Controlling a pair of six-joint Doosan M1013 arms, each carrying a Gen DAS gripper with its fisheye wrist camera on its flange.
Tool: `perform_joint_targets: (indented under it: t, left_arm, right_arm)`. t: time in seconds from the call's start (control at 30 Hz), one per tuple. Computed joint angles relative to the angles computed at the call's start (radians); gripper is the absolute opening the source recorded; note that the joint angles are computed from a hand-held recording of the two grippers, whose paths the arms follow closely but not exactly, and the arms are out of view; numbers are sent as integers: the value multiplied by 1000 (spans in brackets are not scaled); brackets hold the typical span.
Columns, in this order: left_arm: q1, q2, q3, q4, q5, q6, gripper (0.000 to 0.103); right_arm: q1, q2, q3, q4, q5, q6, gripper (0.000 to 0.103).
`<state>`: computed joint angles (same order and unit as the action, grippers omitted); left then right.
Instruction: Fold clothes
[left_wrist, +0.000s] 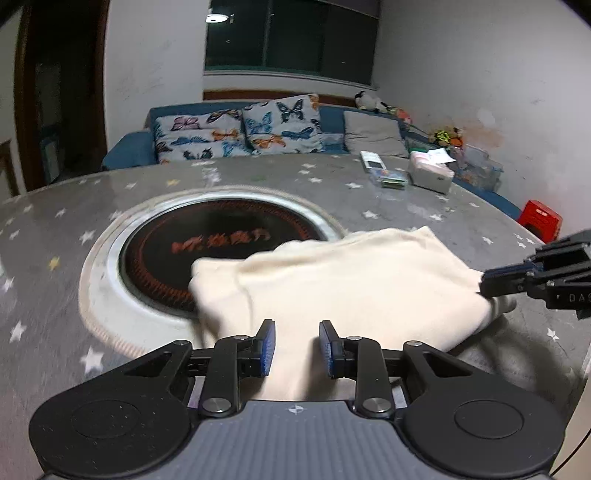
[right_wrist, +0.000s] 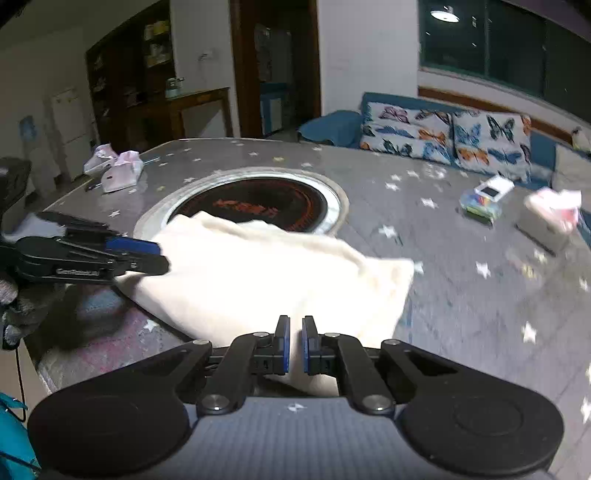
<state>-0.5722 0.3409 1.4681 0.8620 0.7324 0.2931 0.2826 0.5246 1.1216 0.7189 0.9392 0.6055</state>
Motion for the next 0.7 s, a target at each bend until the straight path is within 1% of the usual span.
perform_joint_targets:
  t: [0.07,0.17,0.3,0.4,0.5,0.57,0.67,0.7]
  left_arm:
    - [-1,-3,10,13,1,-22,28]
    - [-2,-7,19,24,3,-42,28]
    - [0,-14,19,24,0,-51,28]
    - [4,-6,5,42,3,-56,28]
    - [17,7,-12,14,12,-55,28]
    - [24,15,-19,-7,24,-46,28]
    - [31,13,-15,-27,17,-44,29]
    - [31,13,-17,-29,18,-42,31]
  right_arm:
    - [2,8,1,-36,-4,26,5]
    - [-5,12,12,-6,-11,16,4]
    - [-4,10,2,-18,-1,13,4]
    - [-3,10,-4,-1,-9,5,5]
    - [1,20,-16,2,-14,13,7]
    - [3,33,-30,-14,-2,35,7]
    - [2,43,-41,-28,17,52,7]
    - [3,43,-44,-28,18,48,7]
